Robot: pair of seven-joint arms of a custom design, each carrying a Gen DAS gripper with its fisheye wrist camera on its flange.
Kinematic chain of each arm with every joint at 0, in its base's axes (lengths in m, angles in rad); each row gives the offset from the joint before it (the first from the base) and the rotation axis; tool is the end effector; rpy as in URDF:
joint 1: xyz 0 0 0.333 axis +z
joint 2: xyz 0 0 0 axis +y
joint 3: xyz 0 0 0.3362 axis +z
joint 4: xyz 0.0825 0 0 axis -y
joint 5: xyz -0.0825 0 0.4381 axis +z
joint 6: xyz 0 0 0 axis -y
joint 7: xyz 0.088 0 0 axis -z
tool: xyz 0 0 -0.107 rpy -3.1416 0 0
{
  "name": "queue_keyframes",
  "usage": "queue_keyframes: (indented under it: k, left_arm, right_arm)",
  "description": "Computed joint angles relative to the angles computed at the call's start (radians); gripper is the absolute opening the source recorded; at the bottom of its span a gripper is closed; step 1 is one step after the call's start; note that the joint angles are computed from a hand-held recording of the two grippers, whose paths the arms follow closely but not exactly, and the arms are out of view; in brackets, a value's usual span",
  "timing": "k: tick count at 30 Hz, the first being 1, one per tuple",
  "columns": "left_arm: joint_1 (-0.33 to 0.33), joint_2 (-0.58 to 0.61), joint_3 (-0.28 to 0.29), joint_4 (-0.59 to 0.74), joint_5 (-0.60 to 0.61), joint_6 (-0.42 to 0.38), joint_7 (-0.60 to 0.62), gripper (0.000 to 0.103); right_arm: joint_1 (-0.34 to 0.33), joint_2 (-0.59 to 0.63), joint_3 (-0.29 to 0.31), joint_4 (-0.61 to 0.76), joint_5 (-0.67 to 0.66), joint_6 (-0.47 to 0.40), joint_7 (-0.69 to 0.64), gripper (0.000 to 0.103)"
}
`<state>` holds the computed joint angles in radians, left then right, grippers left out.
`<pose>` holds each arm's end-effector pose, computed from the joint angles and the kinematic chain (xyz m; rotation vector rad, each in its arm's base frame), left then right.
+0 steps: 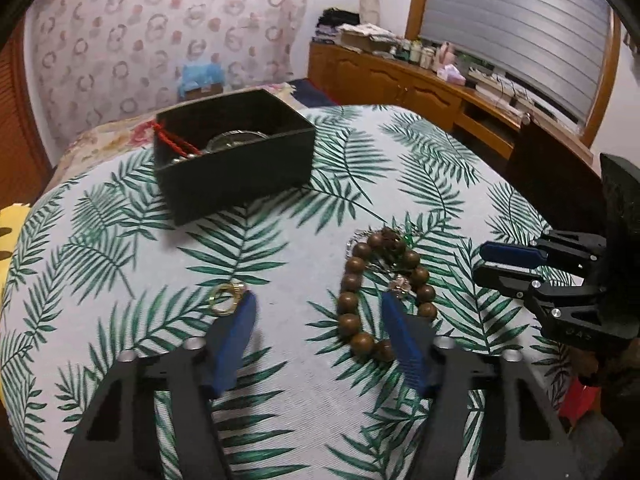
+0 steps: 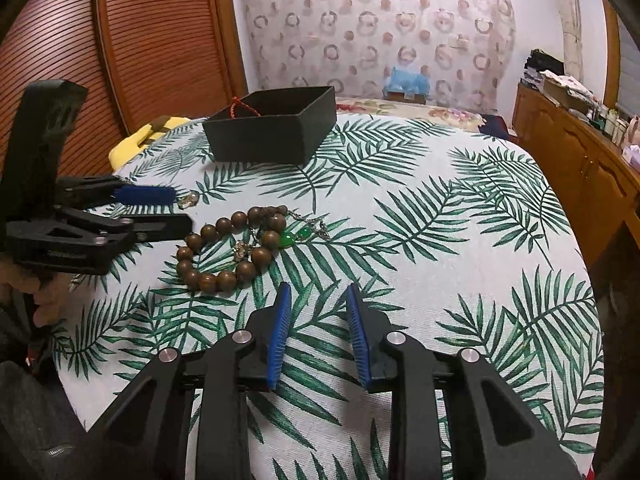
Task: Organize jewelry
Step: 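Grasp the wooden bead bracelet with the left tool and lift it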
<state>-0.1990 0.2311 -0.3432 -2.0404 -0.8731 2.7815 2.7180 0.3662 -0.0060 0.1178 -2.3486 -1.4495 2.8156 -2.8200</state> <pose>0.5901 -0.3060 0.3652 -0.9173 2.6624 -1.0551 0.4632 0.2986 0.3371 -1.6407 1.8047 -0.6817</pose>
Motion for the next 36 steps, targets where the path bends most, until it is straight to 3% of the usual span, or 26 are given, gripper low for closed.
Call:
queue_keyframes:
  k: [3, 7, 11, 13, 14, 17, 22, 28, 36]
  left_arm:
    - [-0.018, 0.007, 0.012, 0.004, 0.061, -0.014, -0.054, 0.041]
    - [-0.043, 0.023, 0.024, 0.007, 0.153, 0.006, -0.127, 0.037]
    - [-0.04, 0.033, 0.009, 0.006, 0.187, 0.036, -0.142, 0.036]
    - [-0.044, 0.03, 0.008, -0.003, 0.218, 0.06, -0.145, 0.013]
    - [-0.042, 0.026, 0.005, -0.009, 0.228, 0.065, -0.14, 0.012]
    - [0.015, -0.001, -0.055, -0.025, 0.094, 0.056, -0.028, 0.012]
    - [0.042, -0.063, -0.065, -0.041, -0.154, 0.021, 0.163, 0.012]
    - [0.021, -0.135, -0.009, -0.06, -0.384, -0.029, 0.315, 0.012]
    - [-0.016, -0.173, 0.076, -0.075, -0.486, -0.066, 0.378, 0.012]
  right_arm:
    - [-0.003, 0.0, -0.003, -0.002, -0.034, 0.018, 0.031, 0.031]
    - [-0.014, -0.007, -0.011, -0.009, -0.097, 0.054, 0.107, 0.031]
    - [-0.008, -0.002, -0.002, -0.001, -0.106, 0.032, 0.103, 0.031]
    - [-0.005, -0.003, -0.001, 0.0, -0.116, 0.025, 0.109, 0.031]
    - [-0.005, -0.004, -0.002, -0.001, -0.124, 0.026, 0.118, 0.031]
    - [-0.007, -0.005, -0.004, -0.002, -0.134, 0.029, 0.134, 0.031]
    - [-0.006, 0.003, -0.004, 0.002, -0.095, 0.026, 0.093, 0.031]
    - [-0.005, 0.007, -0.006, 0.003, -0.072, 0.025, 0.078, 0.031]
    - [0.006, 0.02, -0.002, 0.02, 0.053, 0.0, -0.08, 0.031]
